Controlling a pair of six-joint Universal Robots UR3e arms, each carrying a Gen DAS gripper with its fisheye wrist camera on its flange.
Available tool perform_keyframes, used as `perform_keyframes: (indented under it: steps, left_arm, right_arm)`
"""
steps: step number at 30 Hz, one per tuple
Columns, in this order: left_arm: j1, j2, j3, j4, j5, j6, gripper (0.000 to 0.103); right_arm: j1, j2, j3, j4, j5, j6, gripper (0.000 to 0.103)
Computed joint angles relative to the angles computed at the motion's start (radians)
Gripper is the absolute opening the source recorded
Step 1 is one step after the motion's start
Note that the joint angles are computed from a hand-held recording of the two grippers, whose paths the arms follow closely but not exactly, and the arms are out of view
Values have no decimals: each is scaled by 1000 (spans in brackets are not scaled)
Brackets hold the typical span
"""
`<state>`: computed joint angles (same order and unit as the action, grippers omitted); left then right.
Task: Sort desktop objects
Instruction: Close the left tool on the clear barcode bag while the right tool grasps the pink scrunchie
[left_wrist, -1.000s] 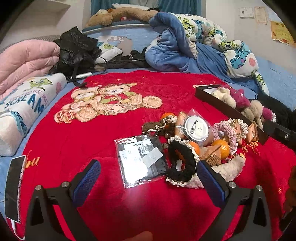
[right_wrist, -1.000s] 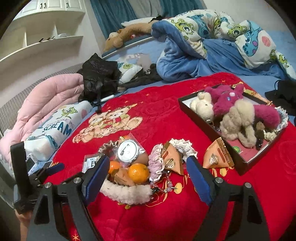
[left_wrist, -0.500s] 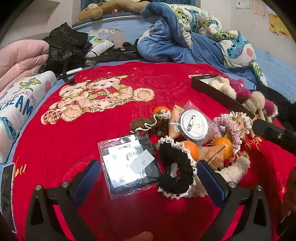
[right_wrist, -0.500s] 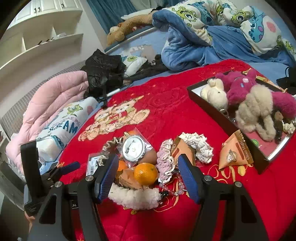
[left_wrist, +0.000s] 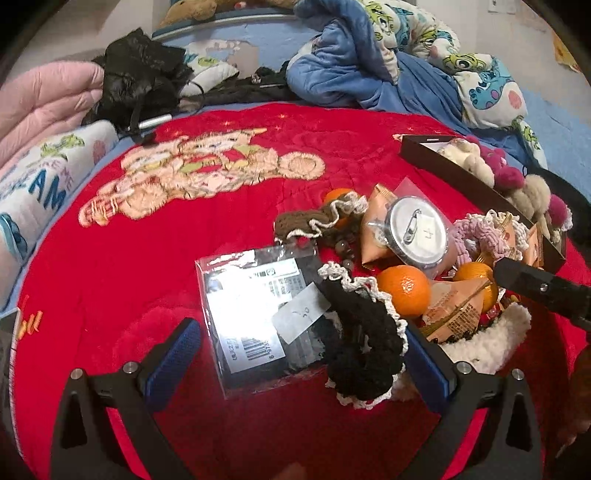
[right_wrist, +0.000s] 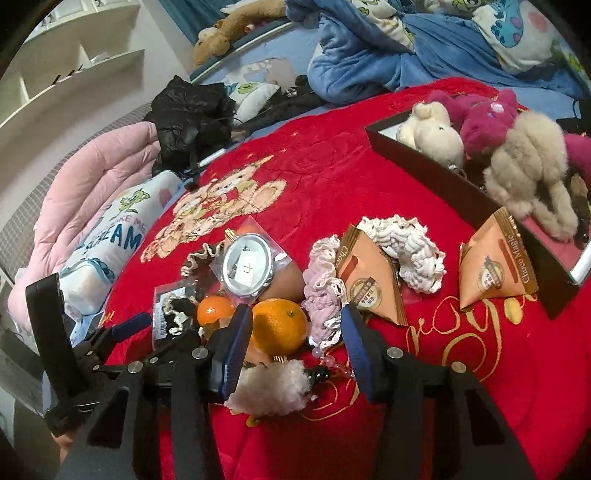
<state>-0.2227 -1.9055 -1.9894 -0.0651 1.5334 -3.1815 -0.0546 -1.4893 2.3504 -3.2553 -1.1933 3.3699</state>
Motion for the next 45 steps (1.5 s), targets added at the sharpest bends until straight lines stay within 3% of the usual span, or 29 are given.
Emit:
perform_keyframes:
  steps: [5,10,17,18,21,24,31,34,37,40,45]
  left_arm:
    - [52,-14,-14,-11,-90,-32,103]
    - [25,-36,-13,21,-40,-39,103]
    - [41,-26,-24,17,-68,-40,102]
    - [43,-22,-29,21,-69,-41,99]
    - [34,-6,-46,38,-40,-42,75]
    - [63,37,-100,61,-100,-13,54]
    - [103,119,-203,119,-165,9,34]
    - [110,161,-242,139,-184,35,29]
    - [103,194,-268,159,-171,59,29]
    - [137,252,-313,153,-228,75,29]
    - [180,322,-365,129,-246,83,31]
  right_arm:
    - [-11,48,-25,-19,20,25,46]
    - [-15,68,-37,-35,26,46,39]
    - [22,69,-72,6,-29,49,39]
    - [28,67,-77,12,-38,52,38]
    - [32,62,-75,12,-38,53,31]
    - [37,48,-69,17,-48,55,24]
    - [26,8,-36,12,-47,72,15]
    - [23,-11,-13,-10,-45,77,13]
    - [21,-32,7,-22,-44,75,12]
    - [22,-45,19,-33,-42,81,12]
    - [32,-65,33,-49,-52,93,12]
